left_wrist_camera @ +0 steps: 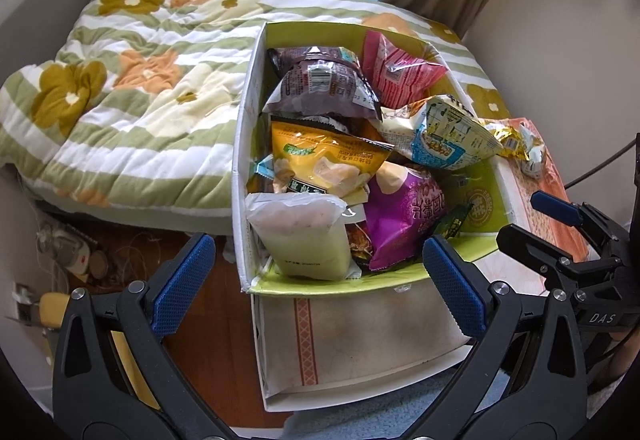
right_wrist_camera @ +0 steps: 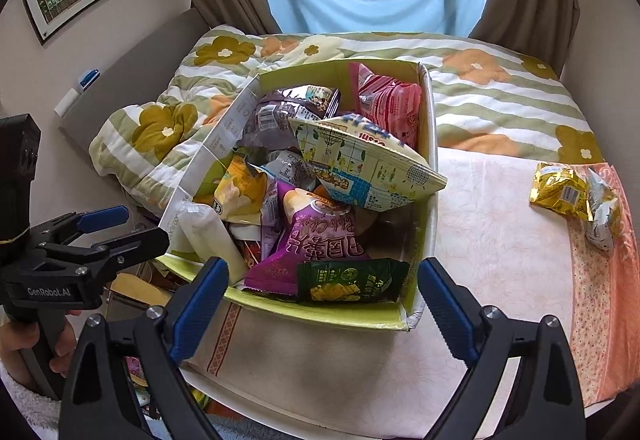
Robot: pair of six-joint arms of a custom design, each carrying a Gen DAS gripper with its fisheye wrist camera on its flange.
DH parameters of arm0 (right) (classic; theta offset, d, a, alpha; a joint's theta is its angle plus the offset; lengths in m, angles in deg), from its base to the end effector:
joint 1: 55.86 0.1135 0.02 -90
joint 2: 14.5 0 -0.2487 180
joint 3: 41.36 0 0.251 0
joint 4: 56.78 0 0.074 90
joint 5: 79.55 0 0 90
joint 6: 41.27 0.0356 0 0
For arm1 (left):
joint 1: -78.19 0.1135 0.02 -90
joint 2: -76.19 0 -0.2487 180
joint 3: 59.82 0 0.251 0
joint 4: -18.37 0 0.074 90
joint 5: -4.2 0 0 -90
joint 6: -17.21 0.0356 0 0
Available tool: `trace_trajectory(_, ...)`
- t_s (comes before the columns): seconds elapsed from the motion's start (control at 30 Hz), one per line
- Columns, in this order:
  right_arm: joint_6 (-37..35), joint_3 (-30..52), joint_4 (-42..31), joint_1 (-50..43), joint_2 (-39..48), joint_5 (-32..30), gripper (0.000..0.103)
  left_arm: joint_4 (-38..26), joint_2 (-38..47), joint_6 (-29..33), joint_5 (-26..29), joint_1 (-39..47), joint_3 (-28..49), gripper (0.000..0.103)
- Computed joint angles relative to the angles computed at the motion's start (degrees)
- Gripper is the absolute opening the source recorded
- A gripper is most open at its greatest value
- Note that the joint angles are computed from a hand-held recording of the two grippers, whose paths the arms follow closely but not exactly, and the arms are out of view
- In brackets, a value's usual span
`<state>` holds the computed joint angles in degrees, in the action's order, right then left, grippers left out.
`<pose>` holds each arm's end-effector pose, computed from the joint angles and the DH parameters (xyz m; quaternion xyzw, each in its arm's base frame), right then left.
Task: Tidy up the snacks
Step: 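Drop white pouch in box with left tool while right drops green bar, then grasp gold snack bag with left tool while right tool grasps potato chip bag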
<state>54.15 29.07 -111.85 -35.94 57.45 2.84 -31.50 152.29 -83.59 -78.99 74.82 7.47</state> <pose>0.2372 0.0910 0.2521 -0.1395 0.9456 0.1249 0.2659 0.2644 -0.0198 0.2231 -0.0463 0.9602 -0.0900 0.2603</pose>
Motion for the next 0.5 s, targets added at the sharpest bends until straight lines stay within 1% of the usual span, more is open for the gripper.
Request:
trace_trajectory(0.17, 1.45, -0.88, -0.49, 0.26, -2.45, 1.31, 0.094, 0.22, -1.27, 0.65, -0.36, -1.15, -0.34, 0.103)
trace_trajectory(0.27, 1.12, -1.23, -1.21, -1.07, -3.98, 0.42, 0.094, -0.49, -1.56, -0.02, -1.67, -3.03, 0.47, 0.103)
trace_trajectory(0.4, -0.50, -1.19, -2.02, -4.98, -5.94, -1.25, 0.094, -1.02, -0.79, -1.28, -4.25, -6.68, 2.69, 0.103)
trace_trajectory(0.5, -3.35, -0.73, -2.84, -10.17, -6.92, -3.84, 0.094, -1.26, 1.21, -3.15, -6.76, -10.40, 5.30, 0.103)
